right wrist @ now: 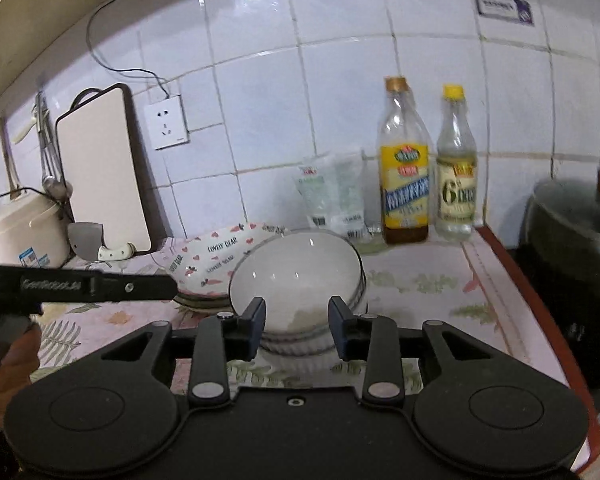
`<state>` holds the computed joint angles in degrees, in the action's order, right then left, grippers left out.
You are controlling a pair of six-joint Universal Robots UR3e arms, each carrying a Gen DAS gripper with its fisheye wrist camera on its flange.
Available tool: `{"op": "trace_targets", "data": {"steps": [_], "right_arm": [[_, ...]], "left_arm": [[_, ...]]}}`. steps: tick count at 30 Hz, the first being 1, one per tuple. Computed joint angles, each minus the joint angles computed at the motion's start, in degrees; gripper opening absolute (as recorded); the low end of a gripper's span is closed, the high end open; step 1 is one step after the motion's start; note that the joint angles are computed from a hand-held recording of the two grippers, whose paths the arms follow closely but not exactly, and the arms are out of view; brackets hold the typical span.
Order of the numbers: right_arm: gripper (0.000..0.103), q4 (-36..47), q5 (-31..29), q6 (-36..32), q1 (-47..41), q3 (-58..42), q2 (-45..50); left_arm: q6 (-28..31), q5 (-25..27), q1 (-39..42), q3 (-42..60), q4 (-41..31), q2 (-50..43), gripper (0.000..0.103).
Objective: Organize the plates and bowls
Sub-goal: 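Close the left gripper on the rim of the nested bowls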
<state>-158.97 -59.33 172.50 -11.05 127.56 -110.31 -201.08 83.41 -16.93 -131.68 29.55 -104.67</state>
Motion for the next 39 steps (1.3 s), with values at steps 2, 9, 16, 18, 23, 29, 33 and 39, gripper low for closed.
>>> {"op": "trace_targets", "data": {"steps": [2,9,16,18,23,29,33,39], "right_arm": [[0.042,-0.18,1.79,-0.06,-2.13,2.65,-1.66],[0.046,-3.20,3.22,-1.81,-5.01,9.90,-2.22],[0.055,-7.45,5.55,-7.09,-5.80,12.65,2.30],[0.061,-10.28,5.58,-8.77,-5.03,12.91,5.12],[0.068,-17.62,3.32,-10.39,-1.21,11.76,13.74],[0.091,-21.83,1.73,-9.14,0.99,7.37,21.14],[0.096,-24.50,2.49,-7.73,1.52,4.68,24.52],[0.100,-20.07,0.29,-7.31,4.69,-3.44,30.17]], "left_arm": [[0.55,-0.20,-0.48,-1.51,3.19,-1.23,0.035],[0.30,-0.36,-2.50,-2.97,15.22,-9.80,0.035],[0.38,-1.36,-3.23,-1.23,26.43,-19.79,0.036],[-0.23,-0.69,-3.44,-0.51,29.65,-22.69,0.042],[-3.56,-1.43,-2.65,1.24,35.27,-28.15,0.053],[-8.50,-3.77,-0.72,4.23,34.22,-29.01,0.070],[-10.98,-6.46,1.13,7.73,29.00,-27.85,0.079],[-16.35,-16.13,6.56,14.43,18.16,-27.64,0.080]]}}
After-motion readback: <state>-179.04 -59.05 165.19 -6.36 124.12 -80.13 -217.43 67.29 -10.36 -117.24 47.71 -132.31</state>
